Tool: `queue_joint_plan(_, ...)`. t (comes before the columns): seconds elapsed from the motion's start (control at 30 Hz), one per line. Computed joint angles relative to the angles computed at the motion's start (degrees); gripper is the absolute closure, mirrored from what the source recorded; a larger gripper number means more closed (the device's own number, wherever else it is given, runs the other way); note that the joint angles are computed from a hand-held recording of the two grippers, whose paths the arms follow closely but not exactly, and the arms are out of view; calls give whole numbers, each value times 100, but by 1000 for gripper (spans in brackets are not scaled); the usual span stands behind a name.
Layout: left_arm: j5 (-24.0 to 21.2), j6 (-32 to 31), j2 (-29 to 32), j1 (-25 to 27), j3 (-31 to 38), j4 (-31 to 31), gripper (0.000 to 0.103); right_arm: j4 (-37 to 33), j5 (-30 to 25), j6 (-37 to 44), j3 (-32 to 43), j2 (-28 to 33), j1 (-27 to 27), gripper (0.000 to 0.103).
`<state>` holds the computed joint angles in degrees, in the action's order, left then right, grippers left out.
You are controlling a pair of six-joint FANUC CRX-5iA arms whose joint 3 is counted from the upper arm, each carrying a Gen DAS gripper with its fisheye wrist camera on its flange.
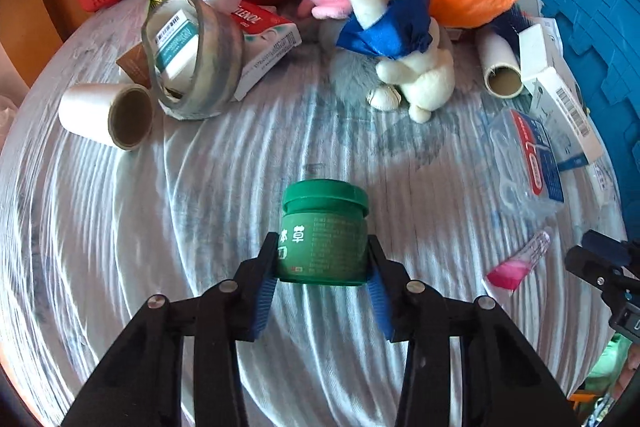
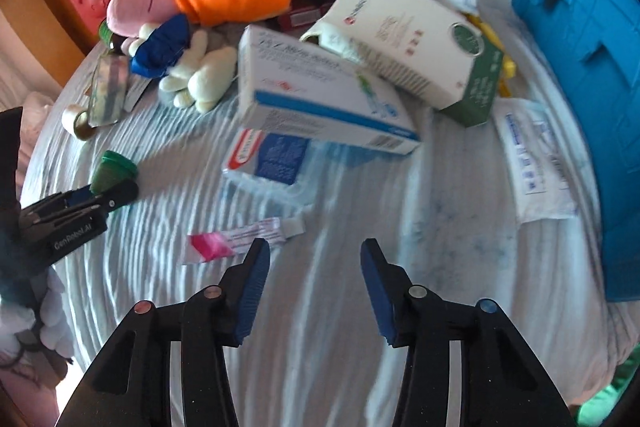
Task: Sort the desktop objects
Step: 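Grasp the green ointment jar with the left tool while the right tool grasps a white toothpaste tube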
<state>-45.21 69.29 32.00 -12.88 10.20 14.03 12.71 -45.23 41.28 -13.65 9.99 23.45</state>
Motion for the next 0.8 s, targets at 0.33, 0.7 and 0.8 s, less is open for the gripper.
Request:
queue_joint_plan(0.33, 200, -348, -257, 67, -470, 188, 62, -534, -159, 61, 603, 549, 36, 56)
queue_joint_plan(0.7, 194, -628, -252, 158, -552, 500, 62, 181, -272, -287, 636, 733, 262, 64)
queue_joint_plan(0.8, 160, -762, -297, 153, -628, 651, 62, 230, -175, -252, 489, 546, 257, 72)
